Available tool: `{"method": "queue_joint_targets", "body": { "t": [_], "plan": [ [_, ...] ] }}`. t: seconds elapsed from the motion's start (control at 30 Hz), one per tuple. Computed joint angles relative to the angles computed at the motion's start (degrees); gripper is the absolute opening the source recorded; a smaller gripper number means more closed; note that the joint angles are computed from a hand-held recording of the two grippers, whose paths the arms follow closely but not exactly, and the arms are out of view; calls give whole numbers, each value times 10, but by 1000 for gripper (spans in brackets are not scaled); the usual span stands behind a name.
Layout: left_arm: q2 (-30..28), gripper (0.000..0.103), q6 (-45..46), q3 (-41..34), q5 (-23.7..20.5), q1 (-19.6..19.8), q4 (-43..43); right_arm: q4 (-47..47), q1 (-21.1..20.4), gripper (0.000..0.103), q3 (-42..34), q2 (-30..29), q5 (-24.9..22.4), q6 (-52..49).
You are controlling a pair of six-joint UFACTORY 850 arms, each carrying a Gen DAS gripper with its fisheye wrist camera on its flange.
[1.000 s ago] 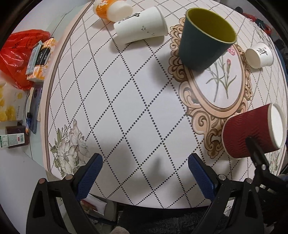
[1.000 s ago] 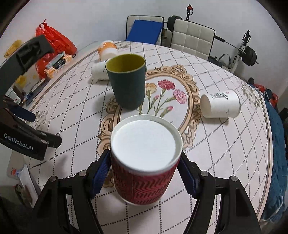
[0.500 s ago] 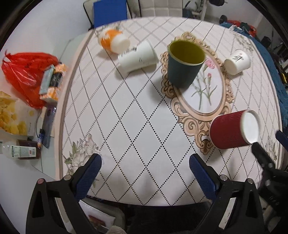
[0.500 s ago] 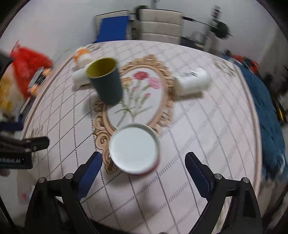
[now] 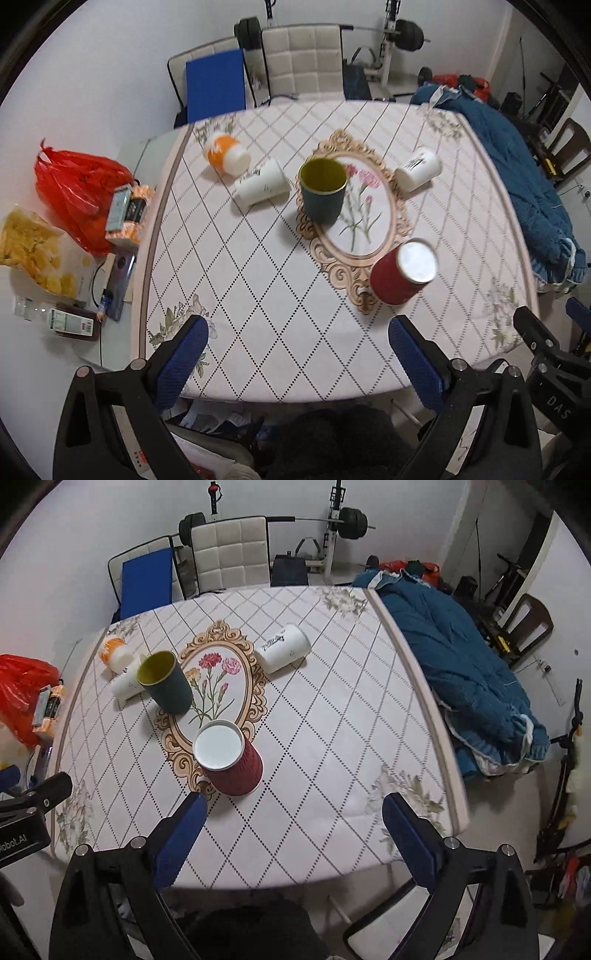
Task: Flip cup upside down
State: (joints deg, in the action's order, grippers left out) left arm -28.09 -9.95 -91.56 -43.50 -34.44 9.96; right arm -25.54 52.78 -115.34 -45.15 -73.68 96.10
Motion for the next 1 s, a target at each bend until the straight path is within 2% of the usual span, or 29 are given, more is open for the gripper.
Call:
{"method": "queue_joint_targets", "body": {
  "t": [0.33, 0.5, 0.8, 1.0],
  "plan": [
    [87, 100, -27, 33, -8, -20, -6, -48, 48, 98, -62, 31, -96, -20],
    [111, 100, -44, 32, -22, -28, 8, -74, 68, 98, -106, 33, -137, -32],
    [141, 100, -77, 31, -31, -40, 32, -99, 92, 98, -221, 4, -212, -63],
    [149, 100, -77, 31, -36, -42, 29, -99, 97, 98, -278, -20, -240, -77]
  ]
}}
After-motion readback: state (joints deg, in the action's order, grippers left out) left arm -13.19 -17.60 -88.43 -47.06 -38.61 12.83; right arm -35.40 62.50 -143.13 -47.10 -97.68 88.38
